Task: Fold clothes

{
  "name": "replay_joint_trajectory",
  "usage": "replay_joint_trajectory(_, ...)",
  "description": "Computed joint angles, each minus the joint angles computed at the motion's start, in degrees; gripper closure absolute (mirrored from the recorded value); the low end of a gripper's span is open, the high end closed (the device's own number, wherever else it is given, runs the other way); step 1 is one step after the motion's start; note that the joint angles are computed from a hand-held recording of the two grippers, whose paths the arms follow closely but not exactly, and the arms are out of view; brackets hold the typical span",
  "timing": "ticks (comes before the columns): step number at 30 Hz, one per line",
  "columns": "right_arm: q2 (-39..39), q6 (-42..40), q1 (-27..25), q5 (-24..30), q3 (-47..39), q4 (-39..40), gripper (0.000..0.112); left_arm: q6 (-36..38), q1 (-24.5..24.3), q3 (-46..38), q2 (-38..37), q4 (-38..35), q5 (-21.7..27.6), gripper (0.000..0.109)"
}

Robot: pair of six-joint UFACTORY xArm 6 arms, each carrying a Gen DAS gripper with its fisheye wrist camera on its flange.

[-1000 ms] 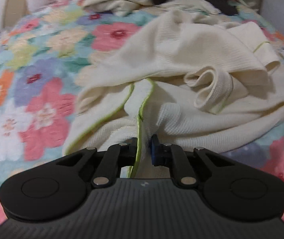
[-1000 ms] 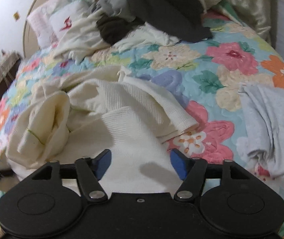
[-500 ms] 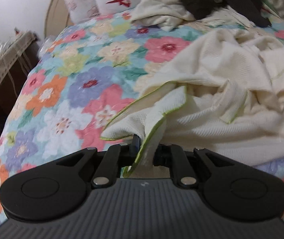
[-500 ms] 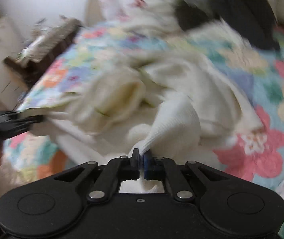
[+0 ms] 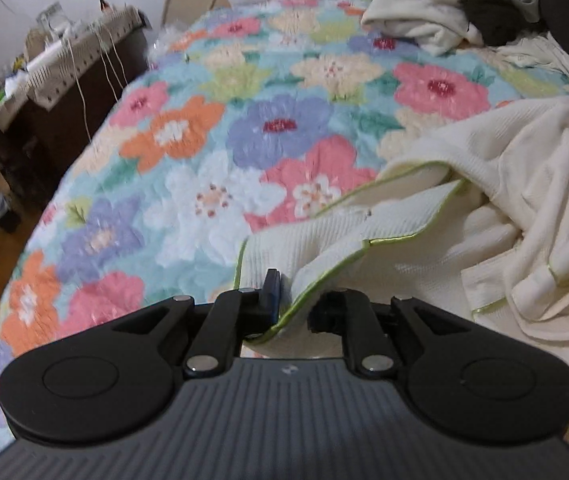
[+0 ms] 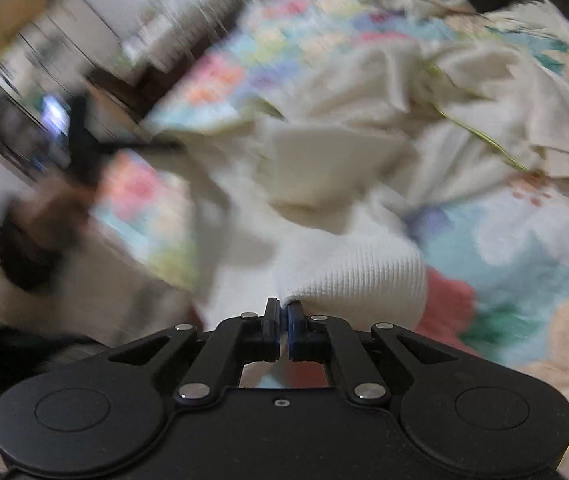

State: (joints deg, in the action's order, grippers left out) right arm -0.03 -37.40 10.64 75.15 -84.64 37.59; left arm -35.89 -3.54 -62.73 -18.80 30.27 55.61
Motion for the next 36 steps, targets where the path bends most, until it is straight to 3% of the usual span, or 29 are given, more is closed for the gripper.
replay_joint_trajectory(2,0.4,2.0,1.1,-2.3,0.2,-3.9,0.102,0.1,-0.8,0.0,-0.1,0.4,0.0,0.088)
replay_joint_trajectory(4,1.1,3.9,1.7,-3.8,-0.7,-5.6,0.101,0.0,-1.5,0.3,-1.1,0.8,-0.3,0.072)
replay_joint_trajectory(5,0.9,4.5,2.2,-5.3,-0.7,-7.2,0.092,-0.1,-1.8,0.4,-1.6,1.0,-0.5,0.064)
replay_joint_trajectory(8,0.2,4.9,3.6,-10.9,-0.7,-12.4,0.070,0.7,-2.2,1.1,-4.1,-1.4,-1.4,0.055)
replay_joint_trajectory(10,-0.2,2.8,3.5,-15.5,-0.4,-12.3,0.068,1.5,-2.5,1.8,-6.0,-3.7,-2.3,0.051)
replay_joint_trajectory(12,-0.3,-1.7,2.5,-18.4,-0.7,-5.8,0.064,5.3,-2.1,2.5,-7.4,-9.4,-5.0,0.048)
replay_joint_trajectory(15,5.9,-3.2,1.1,-11.3,-9.8,1.7,0.056,14.9,-1.5,2.0,-5.8,-22.5,-9.6,0.040)
replay_joint_trajectory(18,14.6,-0.2,3.0,-7.4,-20.3,0.9,0.055,21.3,-3.3,-1.5,-0.5,-28.0,-10.3,0.039)
replay_joint_trajectory(21,24.0,5.2,4.8,-3.0,-32.9,-1.9,0.055,26.5,-6.0,-6.2,6.0,-27.6,-9.5,0.038)
replay_joint_trajectory(23,26.5,7.9,5.5,-2.2,-36.8,-1.6,0.055,26.5,-7.7,-9.1,9.2,-24.0,-7.2,0.038)
replay_joint_trajectory(25,26.4,6.7,6.1,-2.6,-36.8,1.2,0.053,29.6,-8.2,-9.5,10.3,-24.6,-8.3,0.035)
replay_joint_trajectory(27,27.6,6.5,6.7,-2.5,-38.5,1.5,0.049,31.1,-8.1,-9.9,11.7,-26.1,-9.4,0.019)
replay_joint_trajectory(31,37.1,12.4,6.5,0.6,-51.1,-1.3,0.049,30.8,-6.8,-14.5,17.7,-27.3,-6.6,0.011)
replay_joint_trajectory(33,40.4,14.2,5.9,-0.6,-53.9,-1.1,0.049,31.7,-5.6,-16.3,20.5,-30.0,-5.6,0.010)
replay_joint_trajectory(34,39.8,14.5,6.1,-3.6,-51.6,-2.4,0.049,31.6,-5.1,-15.8,20.8,-30.5,-6.7,0.012)
replay_joint_trajectory(35,38.0,14.6,6.4,-8.3,-47.0,-4.2,0.049,31.4,-4.8,-14.6,20.2,-30.5,-8.3,0.029)
replay_joint_trajectory(36,36.4,14.4,6.5,-11.8,-43.1,-5.1,0.049,31.6,-4.3,-13.0,19.5,-31.4,-10.7,0.067)
